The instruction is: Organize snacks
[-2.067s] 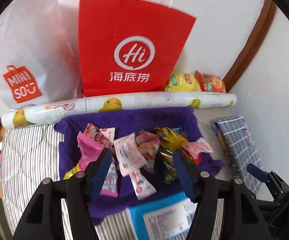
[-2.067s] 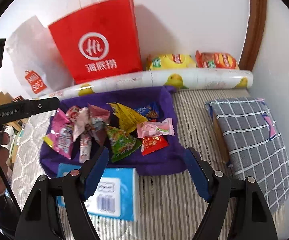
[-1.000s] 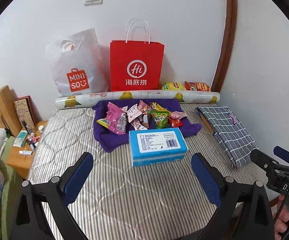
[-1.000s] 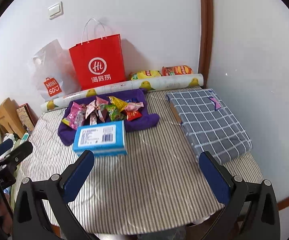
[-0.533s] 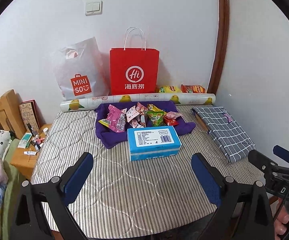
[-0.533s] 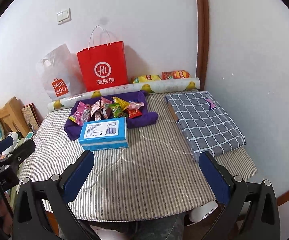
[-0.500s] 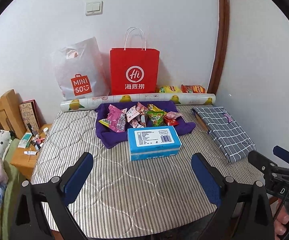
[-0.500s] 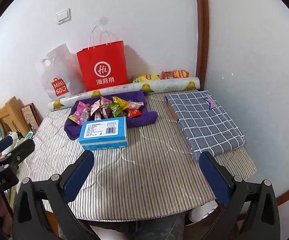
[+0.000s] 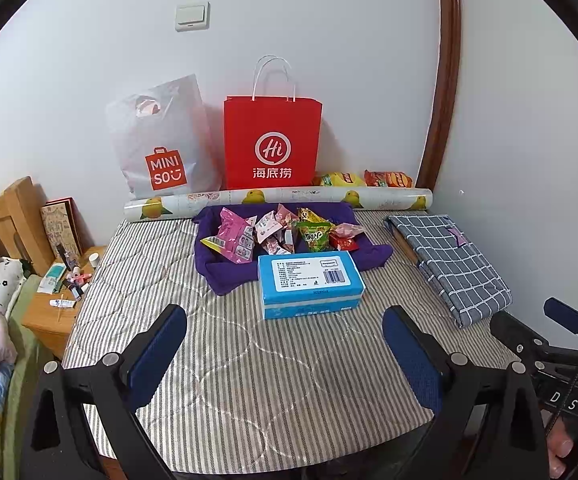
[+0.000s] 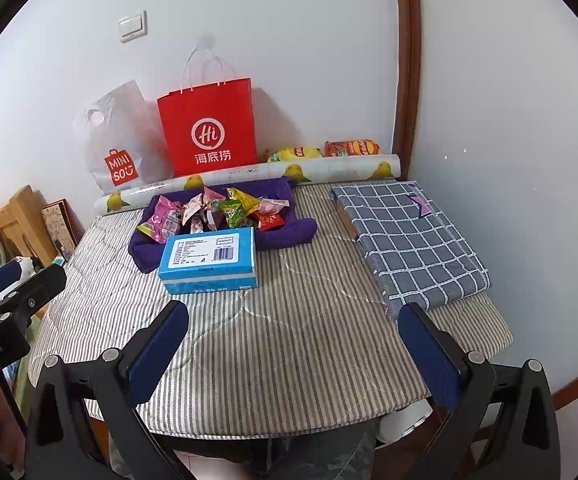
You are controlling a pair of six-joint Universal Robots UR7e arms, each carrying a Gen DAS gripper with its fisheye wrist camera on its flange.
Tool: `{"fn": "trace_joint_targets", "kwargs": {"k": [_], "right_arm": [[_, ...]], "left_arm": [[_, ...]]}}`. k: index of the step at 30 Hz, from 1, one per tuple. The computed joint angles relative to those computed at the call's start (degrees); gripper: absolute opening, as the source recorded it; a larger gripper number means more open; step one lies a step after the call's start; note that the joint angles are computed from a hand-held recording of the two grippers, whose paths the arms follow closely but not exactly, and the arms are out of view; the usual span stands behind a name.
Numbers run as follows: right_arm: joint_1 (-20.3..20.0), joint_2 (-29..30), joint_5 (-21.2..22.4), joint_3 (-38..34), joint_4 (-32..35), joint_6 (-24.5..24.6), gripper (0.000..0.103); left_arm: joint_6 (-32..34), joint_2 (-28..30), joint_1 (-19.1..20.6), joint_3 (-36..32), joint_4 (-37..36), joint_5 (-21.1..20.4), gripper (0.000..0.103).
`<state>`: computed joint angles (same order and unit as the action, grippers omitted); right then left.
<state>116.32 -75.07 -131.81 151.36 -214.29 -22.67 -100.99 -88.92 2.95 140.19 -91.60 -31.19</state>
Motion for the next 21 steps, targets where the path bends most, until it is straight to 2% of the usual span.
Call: {"fn": "trace_joint_targets", "kwargs": {"k": [21], "right_arm": [[1.4,0.5,-0.9,0.2,-0.8,-0.1,0.103]], "left_arm": [[-0.5,-0.7,-0.6,0.5,0.2,-0.4,0.099]]}}
